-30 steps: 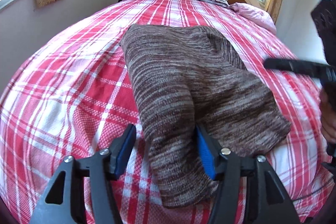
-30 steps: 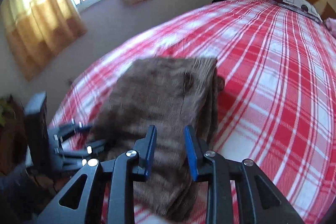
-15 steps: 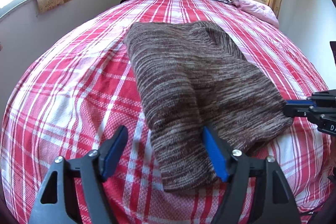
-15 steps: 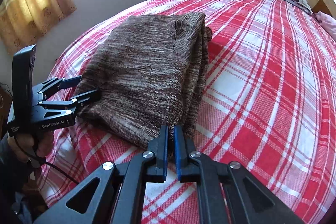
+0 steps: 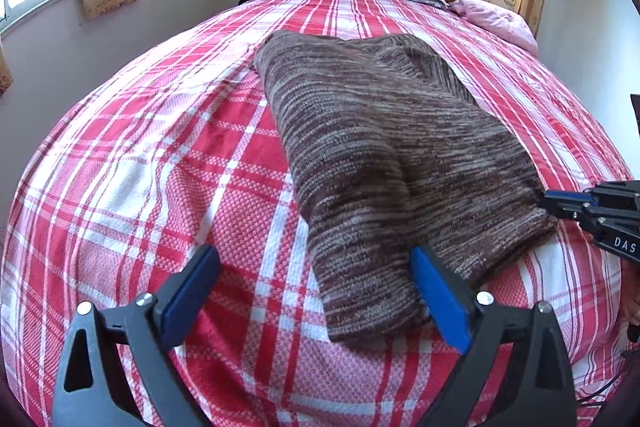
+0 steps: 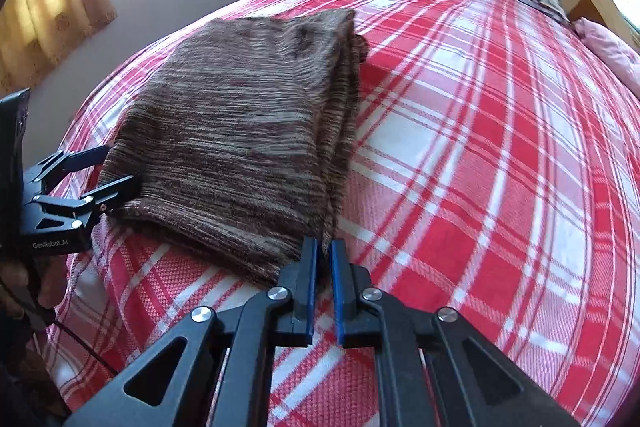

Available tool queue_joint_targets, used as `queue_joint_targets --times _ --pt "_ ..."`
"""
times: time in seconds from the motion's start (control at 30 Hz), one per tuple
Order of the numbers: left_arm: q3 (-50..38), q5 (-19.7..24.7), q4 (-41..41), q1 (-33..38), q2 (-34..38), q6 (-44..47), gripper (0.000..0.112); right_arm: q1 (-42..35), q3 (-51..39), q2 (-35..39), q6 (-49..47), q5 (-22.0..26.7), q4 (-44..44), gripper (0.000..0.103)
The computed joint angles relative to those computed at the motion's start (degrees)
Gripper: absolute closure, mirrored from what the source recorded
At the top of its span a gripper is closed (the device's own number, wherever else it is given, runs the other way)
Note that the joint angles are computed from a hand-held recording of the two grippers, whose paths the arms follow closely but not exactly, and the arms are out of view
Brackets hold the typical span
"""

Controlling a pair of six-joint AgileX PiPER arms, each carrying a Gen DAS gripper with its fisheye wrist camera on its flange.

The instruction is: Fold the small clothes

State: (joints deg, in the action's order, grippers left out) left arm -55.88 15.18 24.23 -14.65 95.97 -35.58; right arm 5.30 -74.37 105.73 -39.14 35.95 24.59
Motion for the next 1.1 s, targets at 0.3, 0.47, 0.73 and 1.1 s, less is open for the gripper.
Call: queue_joint_targets --times 0.3,0.47,0.73,1.1 --pt "6.29 3.41 20.47 -6.37 -10.34 -20.85 0.014 -1.94 17.89 -17.24 -8.86 -5.67 12.47 0.062" --pt "7.38 7.97 28.87 -11.37 -17.46 -28.24 0.014 -2.02 23.57 -27.47 -10.07 -7.92 13.98 0.059" --pt "6.91 16.43 39.48 -18.56 -23.68 -38.69 0.011 -1.34 29.65 -42.61 -16.32 -12.99 20.5 0.05" --pt "6.46 24.99 45.1 -26.49 -25.7 -46.13 0.011 -7.23 33.32 -50.21 -29.45 -9.32 33.39 0.043"
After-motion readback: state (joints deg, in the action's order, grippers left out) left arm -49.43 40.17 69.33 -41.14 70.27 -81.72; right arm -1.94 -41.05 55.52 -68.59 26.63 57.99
